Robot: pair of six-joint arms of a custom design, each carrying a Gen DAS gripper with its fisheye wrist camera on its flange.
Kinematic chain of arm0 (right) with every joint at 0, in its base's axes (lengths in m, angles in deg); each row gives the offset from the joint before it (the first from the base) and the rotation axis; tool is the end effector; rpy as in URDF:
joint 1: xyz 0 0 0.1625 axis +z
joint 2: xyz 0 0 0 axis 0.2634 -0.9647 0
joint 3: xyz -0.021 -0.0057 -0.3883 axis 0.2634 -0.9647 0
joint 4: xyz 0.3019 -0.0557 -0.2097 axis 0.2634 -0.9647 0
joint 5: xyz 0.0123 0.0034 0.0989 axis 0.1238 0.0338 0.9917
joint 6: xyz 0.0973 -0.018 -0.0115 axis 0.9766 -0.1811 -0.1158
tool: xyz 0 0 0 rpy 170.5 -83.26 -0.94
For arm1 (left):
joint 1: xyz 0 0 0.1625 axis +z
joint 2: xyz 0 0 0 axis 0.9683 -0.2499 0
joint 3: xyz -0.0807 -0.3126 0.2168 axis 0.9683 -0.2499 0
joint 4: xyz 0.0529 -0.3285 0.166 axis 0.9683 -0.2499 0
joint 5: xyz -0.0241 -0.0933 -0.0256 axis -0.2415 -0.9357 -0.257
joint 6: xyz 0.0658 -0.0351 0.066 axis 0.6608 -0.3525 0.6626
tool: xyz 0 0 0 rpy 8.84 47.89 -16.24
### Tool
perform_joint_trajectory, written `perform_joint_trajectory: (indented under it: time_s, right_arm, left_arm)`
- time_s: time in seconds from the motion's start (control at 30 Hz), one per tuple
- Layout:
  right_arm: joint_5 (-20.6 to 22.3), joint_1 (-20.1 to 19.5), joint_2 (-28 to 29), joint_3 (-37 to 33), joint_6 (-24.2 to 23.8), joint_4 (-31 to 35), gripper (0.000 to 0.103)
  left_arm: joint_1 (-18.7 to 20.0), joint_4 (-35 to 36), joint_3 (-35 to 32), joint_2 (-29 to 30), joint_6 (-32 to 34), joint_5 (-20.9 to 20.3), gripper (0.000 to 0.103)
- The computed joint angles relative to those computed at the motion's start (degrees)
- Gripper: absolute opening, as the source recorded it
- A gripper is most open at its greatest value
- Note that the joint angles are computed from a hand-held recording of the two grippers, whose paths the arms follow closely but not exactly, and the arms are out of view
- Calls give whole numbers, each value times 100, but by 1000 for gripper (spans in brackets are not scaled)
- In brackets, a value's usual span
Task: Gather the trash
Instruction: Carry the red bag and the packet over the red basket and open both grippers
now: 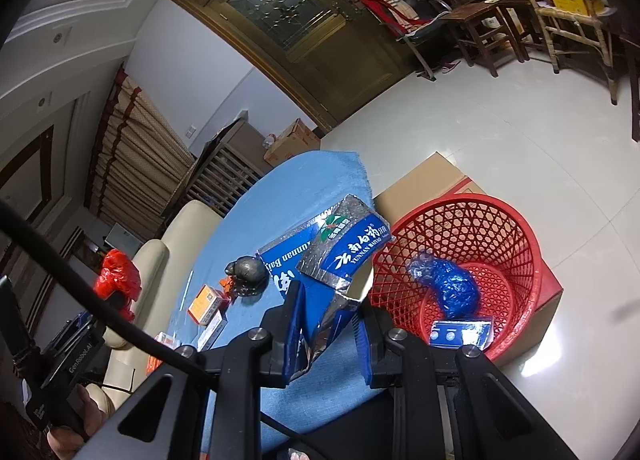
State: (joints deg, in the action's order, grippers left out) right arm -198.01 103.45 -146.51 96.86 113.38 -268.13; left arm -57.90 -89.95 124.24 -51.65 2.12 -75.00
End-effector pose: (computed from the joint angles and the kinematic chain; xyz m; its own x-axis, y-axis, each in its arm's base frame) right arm 0.1974 -0.2260 0.1924 -0.9370 0.3494 0.0030 0.1420 0.3887 -0.9104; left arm -0.2978 -0.3234 0.2610 -0.3571 0.4297 -0.8294 0.9037 0.3833 -0.1906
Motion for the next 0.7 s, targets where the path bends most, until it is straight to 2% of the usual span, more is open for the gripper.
perform_joint_trajectory:
  time_s: [0.23,0.37,0.5,0.63,0.7]
  right_arm:
    - [78,-168,-72,164,22,-191,25]
    - [171,-319,-128,267,-8,-326,25]
    - [187,-428,-166,363,30,-431,25]
    - [273,-639,-202,508,23,-636,25]
    - [378,-827,-205,593,12,-763,26]
  left_arm:
    - [12,-243,-38,262,188,-144,39]
    - [50,-432,-100,477,288,-356,39]
    - [155,-632,-181,659,477,-791,39]
    - [295,-798,-300,871,658,-1417,39]
    - [420,-804,-442,1048,740,-1863,39]
